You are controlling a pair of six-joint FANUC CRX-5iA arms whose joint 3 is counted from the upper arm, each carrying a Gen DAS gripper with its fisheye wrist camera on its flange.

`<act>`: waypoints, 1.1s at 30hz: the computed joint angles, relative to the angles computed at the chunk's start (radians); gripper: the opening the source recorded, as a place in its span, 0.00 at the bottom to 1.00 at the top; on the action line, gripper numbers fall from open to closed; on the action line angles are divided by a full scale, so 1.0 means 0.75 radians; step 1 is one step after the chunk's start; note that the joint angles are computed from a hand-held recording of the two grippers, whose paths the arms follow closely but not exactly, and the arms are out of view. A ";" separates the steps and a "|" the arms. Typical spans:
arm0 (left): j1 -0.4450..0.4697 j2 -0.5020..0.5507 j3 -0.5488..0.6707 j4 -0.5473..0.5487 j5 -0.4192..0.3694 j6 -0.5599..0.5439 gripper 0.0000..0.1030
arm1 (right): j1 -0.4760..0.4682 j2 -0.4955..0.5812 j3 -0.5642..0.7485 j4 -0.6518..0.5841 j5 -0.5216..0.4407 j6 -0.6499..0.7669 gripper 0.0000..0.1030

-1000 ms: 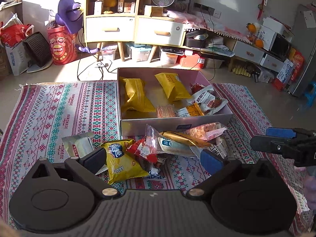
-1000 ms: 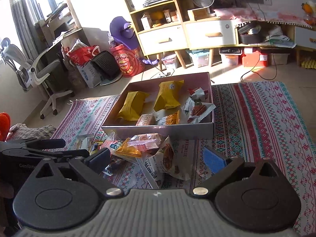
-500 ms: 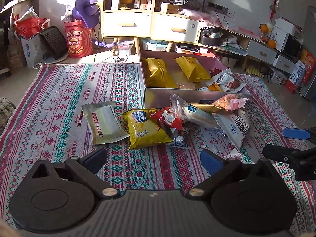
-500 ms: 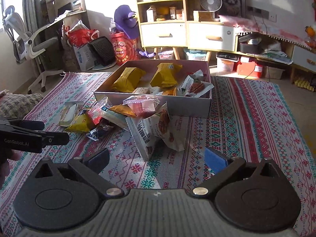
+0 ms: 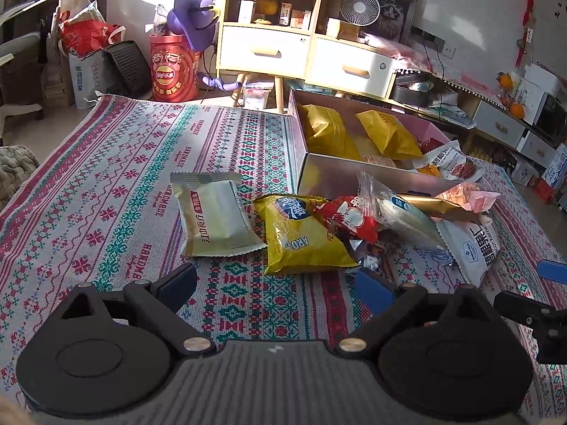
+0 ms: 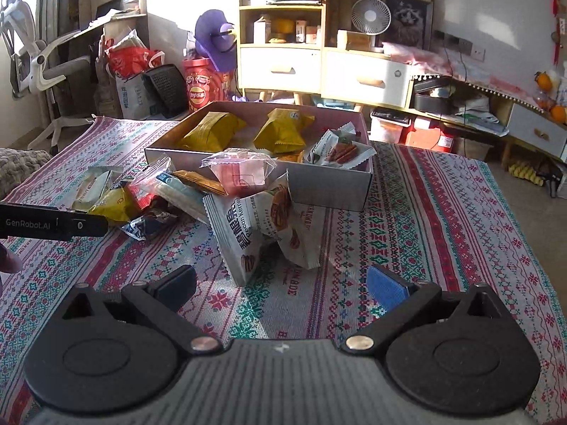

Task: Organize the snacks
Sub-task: 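Move both open grippers back over the snacks on the rug, then grasp the yellow chip bag with the left gripper while the right gripper grasps the white printed wrapper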

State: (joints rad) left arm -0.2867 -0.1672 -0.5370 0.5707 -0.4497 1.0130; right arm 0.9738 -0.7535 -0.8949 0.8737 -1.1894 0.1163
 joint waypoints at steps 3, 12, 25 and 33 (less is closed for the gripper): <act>-0.006 0.028 0.016 0.015 0.002 0.020 0.84 | -0.024 0.029 -0.003 0.013 0.020 0.010 0.99; -0.023 0.085 0.062 0.087 -0.043 0.018 0.76 | -0.109 0.101 0.021 0.020 0.098 0.011 0.99; -0.047 0.160 0.176 -0.057 -0.046 0.256 0.77 | -0.206 0.178 0.065 0.006 0.201 0.029 0.94; -0.052 0.179 0.208 -0.123 -0.059 0.262 0.59 | -0.235 0.182 0.079 -0.036 0.244 0.070 0.79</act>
